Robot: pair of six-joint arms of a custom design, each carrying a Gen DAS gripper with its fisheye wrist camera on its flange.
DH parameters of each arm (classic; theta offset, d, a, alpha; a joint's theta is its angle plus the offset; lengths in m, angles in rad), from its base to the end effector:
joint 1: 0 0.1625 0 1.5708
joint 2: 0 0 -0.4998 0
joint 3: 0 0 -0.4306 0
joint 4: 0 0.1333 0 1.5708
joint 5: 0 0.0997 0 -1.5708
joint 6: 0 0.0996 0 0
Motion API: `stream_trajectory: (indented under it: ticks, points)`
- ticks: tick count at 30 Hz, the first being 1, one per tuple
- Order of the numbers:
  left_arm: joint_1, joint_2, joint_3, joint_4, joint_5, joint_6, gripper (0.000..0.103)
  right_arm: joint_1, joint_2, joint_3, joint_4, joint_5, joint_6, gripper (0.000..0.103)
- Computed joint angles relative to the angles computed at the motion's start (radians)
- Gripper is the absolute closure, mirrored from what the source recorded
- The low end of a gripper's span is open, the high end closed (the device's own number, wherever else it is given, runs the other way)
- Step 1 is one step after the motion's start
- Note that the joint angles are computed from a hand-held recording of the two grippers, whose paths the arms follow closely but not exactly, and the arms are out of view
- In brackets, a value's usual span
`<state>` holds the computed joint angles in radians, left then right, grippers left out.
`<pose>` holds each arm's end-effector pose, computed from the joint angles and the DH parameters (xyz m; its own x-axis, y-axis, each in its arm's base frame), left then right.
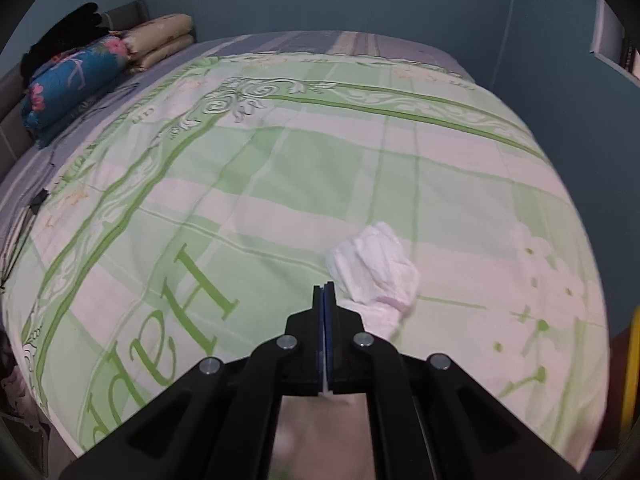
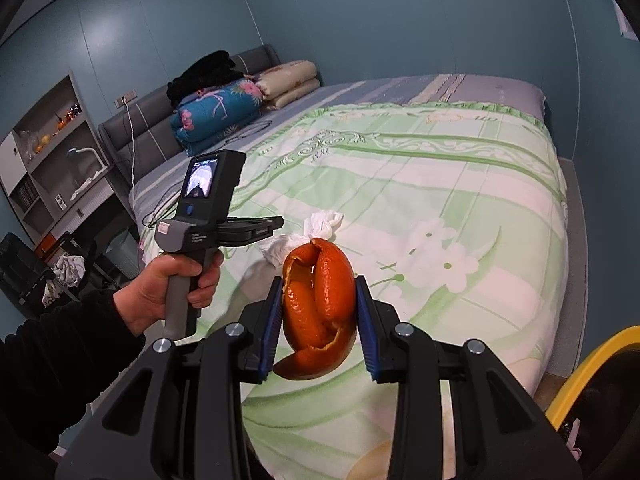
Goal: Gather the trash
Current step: 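Grasp the white tissue with the left tool while the right tool grasps the orange peels, then lift the white tissue and orange peels and carry both over the yellow bin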
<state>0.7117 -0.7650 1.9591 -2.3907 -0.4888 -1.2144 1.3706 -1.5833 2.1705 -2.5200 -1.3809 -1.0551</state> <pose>-0.3058 -0.5559 0.0282 -0.6823 -0.3721 -0.6293 0.1875 0.7429 -0.6426 0.0536 -0.5008 0.3675 -0.6429 -0.7333 0.2210 -0.7571 0.5649 -0.3282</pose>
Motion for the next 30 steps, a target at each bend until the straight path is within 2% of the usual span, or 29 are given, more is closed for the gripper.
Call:
stream_trajectory:
  ticks: [4,5,7,8,9,12,16,18,21,22,23,24,26,30]
  points:
    - [-0.023,0.000,0.000,0.028,-0.010,0.002,0.102,-0.017,-0.021,0.000,0.023,0.023,-0.006,0.070]
    - [-0.024,-0.001,0.001,0.025,-0.017,0.007,0.098,-0.020,-0.023,0.000,0.025,0.025,-0.008,0.070]
    - [-0.025,0.000,0.001,0.016,-0.024,0.005,0.083,-0.024,-0.028,0.000,0.030,0.029,-0.012,0.070]
    - [-0.026,0.000,0.000,0.023,-0.023,-0.005,0.071,-0.026,-0.028,-0.001,0.033,0.030,-0.013,0.070]
    - [-0.026,0.000,-0.002,0.033,-0.019,-0.016,0.066,-0.027,-0.028,-0.002,0.033,0.031,-0.013,0.070]
    - [-0.017,0.011,-0.015,0.037,-0.026,-0.016,0.057,-0.034,-0.024,-0.008,0.036,0.033,-0.010,0.070]
    - [0.008,0.036,-0.050,0.077,-0.041,-0.015,0.053,-0.041,-0.016,-0.016,0.038,0.027,-0.004,0.070]
    - [0.023,0.055,-0.072,0.089,-0.053,-0.005,0.041,-0.045,-0.014,-0.018,0.035,0.024,-0.001,0.070]
    - [0.044,0.087,-0.126,0.189,-0.055,-0.025,0.034,-0.050,-0.007,-0.025,0.036,0.017,0.011,0.070]
    - [0.051,0.095,-0.138,0.206,-0.057,-0.027,0.034,-0.053,-0.007,-0.026,0.036,0.017,0.011,0.070]
    - [0.052,0.098,-0.140,0.208,-0.055,-0.025,0.041,-0.054,-0.008,-0.027,0.035,0.017,0.011,0.070]
    - [0.052,0.102,-0.139,0.198,-0.047,-0.015,0.063,-0.056,-0.010,-0.028,0.034,0.020,0.011,0.070]
    - [0.043,0.097,-0.121,0.138,-0.043,0.010,0.074,-0.062,-0.014,-0.030,0.035,0.024,0.010,0.070]
    - [-0.006,0.078,-0.093,0.107,-0.002,0.000,0.077,-0.071,-0.026,-0.036,0.050,0.034,0.007,0.070]
